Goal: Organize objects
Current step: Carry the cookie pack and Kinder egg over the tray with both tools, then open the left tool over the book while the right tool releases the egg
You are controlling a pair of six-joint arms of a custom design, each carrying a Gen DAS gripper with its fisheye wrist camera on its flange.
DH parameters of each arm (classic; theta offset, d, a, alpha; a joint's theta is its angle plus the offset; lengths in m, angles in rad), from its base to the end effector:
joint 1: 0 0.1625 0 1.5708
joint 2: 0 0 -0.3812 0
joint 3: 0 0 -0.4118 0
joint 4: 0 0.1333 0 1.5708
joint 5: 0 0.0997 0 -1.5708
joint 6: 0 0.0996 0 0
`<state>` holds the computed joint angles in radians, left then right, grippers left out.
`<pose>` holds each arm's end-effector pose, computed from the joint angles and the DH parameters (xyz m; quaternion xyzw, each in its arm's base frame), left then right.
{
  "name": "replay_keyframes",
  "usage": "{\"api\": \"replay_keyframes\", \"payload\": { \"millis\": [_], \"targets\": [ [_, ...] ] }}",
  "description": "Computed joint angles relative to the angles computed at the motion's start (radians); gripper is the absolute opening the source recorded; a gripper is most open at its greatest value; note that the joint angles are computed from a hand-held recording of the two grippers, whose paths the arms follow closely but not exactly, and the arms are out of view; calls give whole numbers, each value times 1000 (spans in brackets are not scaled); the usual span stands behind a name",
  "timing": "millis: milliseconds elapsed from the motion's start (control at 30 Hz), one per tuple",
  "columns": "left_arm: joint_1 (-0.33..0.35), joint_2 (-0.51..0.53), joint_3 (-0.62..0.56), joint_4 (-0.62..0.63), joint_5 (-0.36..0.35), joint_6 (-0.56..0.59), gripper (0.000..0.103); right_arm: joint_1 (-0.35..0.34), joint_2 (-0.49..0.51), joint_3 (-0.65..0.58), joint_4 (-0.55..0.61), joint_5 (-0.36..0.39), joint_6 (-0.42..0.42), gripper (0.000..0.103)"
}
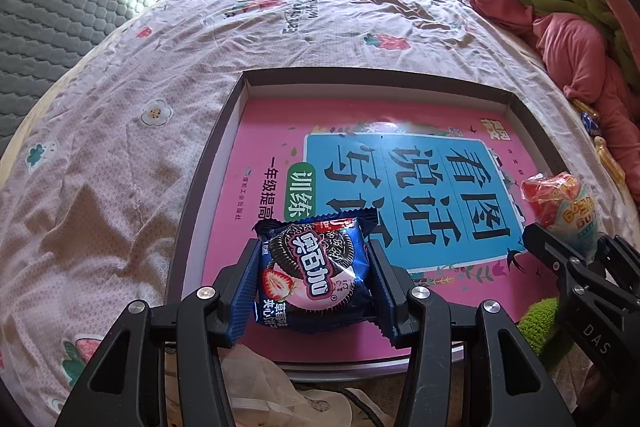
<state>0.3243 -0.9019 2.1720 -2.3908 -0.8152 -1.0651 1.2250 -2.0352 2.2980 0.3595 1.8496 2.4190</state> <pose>-0.3306 -0.3238 -0.0404 0.1640 0.8949 -0.2454 0.3348 0.0160 -0.2679 0.2595 0.1027 -0.8773 0.3263 0.3367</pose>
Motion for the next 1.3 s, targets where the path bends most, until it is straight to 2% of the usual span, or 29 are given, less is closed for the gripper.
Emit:
{"api": "replay_keyframes", "payload": {
  "millis": [133,367,567,800,1033,1200,1300],
  "targets": [
    [0,7,-10,14,0,-6,53,-19,3,-5,17,-13,21,50],
    [1,9,-18,31,-2,-19,53,-12,1,-7,18,0,32,51],
    [0,4,-14,27,-12,-17,53,-17,-14,-6,28,-7,38,54],
    [2,-1,-8,12,-35,-13,53,-8,-26,-6,26,-2,48,62],
    [3,-18,8,-19,-59,-8,53,-8,-46,-4,31,-8,51,62],
    [-6,-25,13,-10,-50,-21,53,-2,-60,-3,34,-13,48,63],
    [-13,-37,21,-12,-38,-25,58,1,-64,-2,37,-14,49,63]
  ]
}}
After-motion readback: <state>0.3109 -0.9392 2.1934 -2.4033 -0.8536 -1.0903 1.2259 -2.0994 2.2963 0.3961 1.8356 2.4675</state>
